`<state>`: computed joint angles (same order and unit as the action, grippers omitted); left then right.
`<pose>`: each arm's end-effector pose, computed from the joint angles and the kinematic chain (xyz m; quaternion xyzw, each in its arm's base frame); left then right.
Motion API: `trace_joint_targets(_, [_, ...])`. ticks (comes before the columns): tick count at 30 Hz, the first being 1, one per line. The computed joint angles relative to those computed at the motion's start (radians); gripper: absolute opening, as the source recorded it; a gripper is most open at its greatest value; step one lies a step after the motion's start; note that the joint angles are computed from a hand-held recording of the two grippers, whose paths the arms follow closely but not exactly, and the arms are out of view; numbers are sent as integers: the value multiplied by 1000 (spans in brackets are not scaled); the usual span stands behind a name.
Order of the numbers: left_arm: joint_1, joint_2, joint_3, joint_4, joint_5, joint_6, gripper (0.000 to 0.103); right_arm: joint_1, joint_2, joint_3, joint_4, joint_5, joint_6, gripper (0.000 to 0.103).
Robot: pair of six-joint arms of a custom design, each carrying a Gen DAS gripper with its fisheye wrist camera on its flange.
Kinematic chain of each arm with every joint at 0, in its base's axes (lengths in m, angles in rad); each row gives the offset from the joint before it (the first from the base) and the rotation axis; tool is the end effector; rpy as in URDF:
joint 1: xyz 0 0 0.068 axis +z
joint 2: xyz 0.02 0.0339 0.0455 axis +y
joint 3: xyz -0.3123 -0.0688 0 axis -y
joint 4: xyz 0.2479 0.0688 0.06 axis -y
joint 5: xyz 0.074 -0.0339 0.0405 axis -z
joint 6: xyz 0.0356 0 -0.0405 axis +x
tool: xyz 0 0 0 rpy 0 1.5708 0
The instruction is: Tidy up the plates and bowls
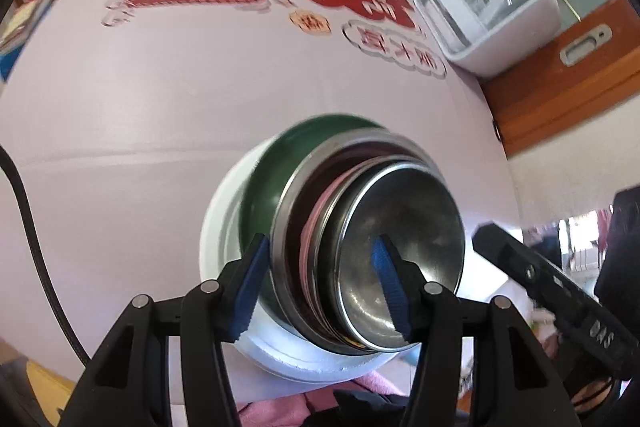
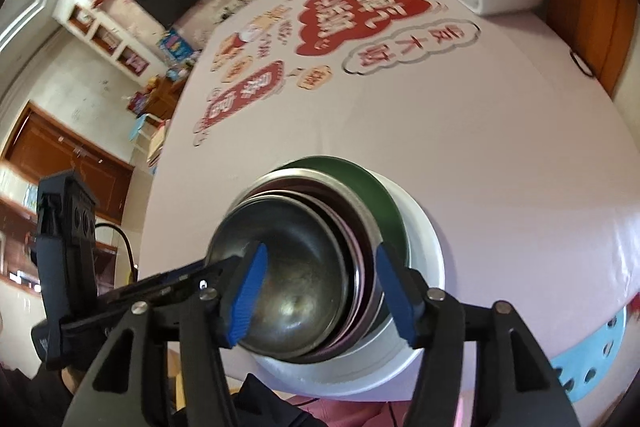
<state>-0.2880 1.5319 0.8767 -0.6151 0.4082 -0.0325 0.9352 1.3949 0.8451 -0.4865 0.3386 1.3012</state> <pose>0.2573 -0.0910 0.2202 0.1534 0.9565 -0.2212 0.1127 0.1656 0.2045 0.2500 0.2168 0.9267 0.1630 0.2600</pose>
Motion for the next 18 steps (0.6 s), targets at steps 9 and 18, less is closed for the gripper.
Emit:
trace_joint_targets(9, [-38,-277,-98,11,-91,-196,66,166,-114,27,-163,171,-18,67])
trace_joint_targets(18, [-178,-511,-106,-131,-264,-360,68,362,-158,78,-341,318,91,76])
